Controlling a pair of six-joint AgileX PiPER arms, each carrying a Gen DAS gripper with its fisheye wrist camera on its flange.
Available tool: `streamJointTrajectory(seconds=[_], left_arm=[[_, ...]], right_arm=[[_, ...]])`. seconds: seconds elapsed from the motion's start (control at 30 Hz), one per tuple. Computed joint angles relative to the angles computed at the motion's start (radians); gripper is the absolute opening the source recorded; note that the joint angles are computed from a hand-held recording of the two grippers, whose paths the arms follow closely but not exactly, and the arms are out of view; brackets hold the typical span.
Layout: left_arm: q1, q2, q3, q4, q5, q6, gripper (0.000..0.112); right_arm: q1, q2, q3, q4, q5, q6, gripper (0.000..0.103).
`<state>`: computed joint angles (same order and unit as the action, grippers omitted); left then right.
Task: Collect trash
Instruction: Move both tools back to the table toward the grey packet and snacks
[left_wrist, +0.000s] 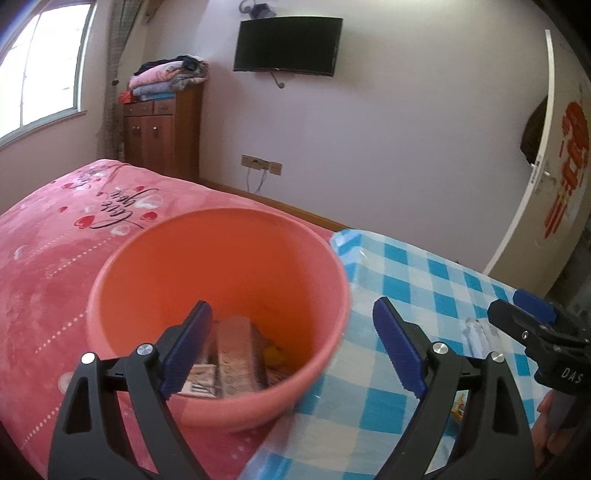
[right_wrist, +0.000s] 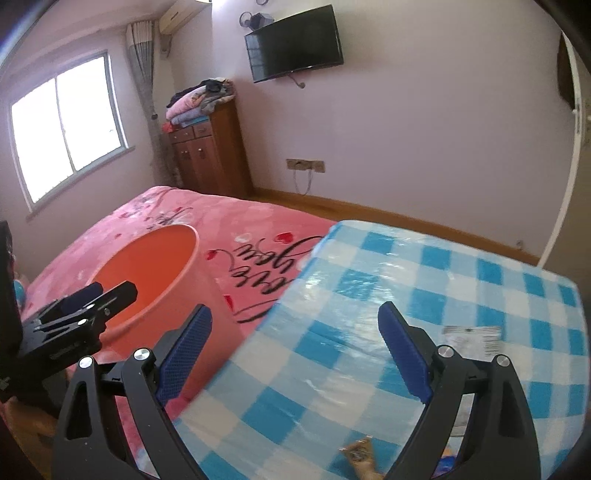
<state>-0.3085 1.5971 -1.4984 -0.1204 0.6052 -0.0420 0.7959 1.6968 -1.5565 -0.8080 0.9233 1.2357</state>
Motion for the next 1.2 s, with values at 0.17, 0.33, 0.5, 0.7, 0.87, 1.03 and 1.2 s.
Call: streamJointTrajectory(seconds=[0.17, 0.33, 0.5, 0.7, 0.87, 1.03, 1.2], left_arm=[[-0.053, -0.008, 0.022, 0.019, -0.002, -0.025, 0.089], [-0.095, -0.02, 0.043, 0.024, -0.007, -0.035, 0.089], [-0.142, -0.028, 0.055, 0.094, -0.016, -0.099, 0.092], [-0.176, -0.037, 0.065, 0.106, -0.024, -0.127, 0.093], [-0.218, -0.045, 0.071, 0.151, -0.033, -0.167, 0.093], [-0.278, -0.033, 0.058, 0.191, -0.02, -0.201, 0.093], [-0.343, -0.014, 0.05, 0.224, -0.008, -0.231, 0.093]], right_arm=[[0.033, -0.054, 0.074, -0.08, 0.048, 0.063, 0.09], [0.054, -0.11, 0.139, -0.121, 0.088, 0.116, 0.09], [0.062, -0.164, 0.21, -0.144, 0.113, 0.167, 0.09], [0.072, -0.23, 0.301, -0.173, 0.155, 0.237, 0.09], [0.085, -0.287, 0.375, -0.193, 0.197, 0.29, 0.09], [0.103, -0.335, 0.439, -0.216, 0.245, 0.328, 0.09], [0.124, -0.375, 0.496, -0.233, 0.29, 0.355, 0.09]])
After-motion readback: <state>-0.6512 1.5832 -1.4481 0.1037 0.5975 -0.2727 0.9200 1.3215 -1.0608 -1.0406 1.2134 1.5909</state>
